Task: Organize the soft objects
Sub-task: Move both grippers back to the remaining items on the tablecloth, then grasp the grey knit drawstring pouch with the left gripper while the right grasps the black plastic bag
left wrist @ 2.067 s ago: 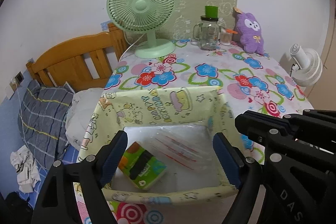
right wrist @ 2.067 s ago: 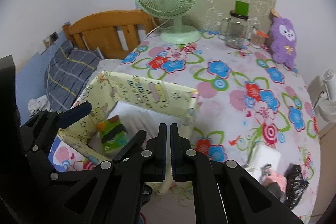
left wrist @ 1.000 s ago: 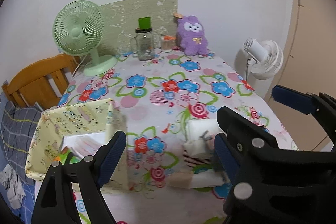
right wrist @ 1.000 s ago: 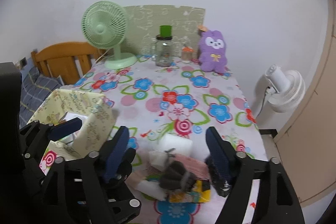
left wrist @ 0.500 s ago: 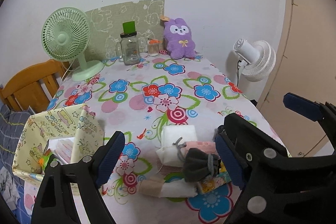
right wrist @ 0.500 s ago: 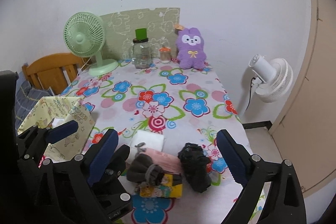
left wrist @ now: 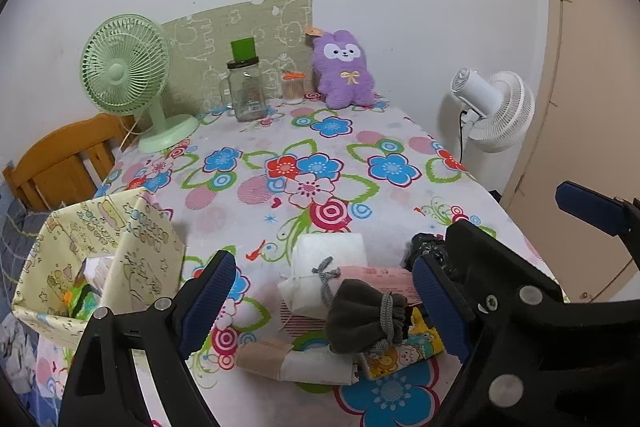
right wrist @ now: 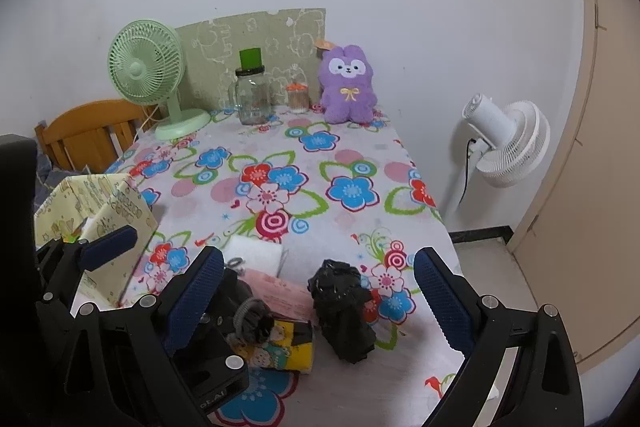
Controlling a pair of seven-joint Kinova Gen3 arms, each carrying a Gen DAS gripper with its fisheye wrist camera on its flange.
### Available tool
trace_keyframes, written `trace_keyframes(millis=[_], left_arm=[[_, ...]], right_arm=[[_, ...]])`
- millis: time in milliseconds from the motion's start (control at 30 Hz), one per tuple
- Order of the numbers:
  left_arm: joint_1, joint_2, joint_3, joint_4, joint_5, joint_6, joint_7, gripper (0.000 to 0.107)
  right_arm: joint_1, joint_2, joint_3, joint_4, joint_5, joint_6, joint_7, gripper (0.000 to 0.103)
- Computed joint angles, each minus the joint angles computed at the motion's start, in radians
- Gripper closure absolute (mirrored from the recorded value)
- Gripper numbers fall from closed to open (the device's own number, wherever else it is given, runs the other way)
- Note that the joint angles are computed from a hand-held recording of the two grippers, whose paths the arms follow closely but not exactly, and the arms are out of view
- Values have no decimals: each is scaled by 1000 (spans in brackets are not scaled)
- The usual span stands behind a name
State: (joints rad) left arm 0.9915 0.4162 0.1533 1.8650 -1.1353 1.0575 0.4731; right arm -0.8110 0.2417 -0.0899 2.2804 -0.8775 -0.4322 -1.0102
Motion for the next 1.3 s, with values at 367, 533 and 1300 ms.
trace_keyframes(millis=[367,533,1300], left_arm=[[-26,28,-17,30,-19,-130,42,16],[-25,47,-36,32,-20,-167,47,16],[-8,121,-96,11,-18,-220,-18,43]], right_arm=[[74,75,-32,49,227,-77,-234,6],[84,111,-23,64,308,-108,-316,6],[142,243,13,-22,518,-10,-501,6]])
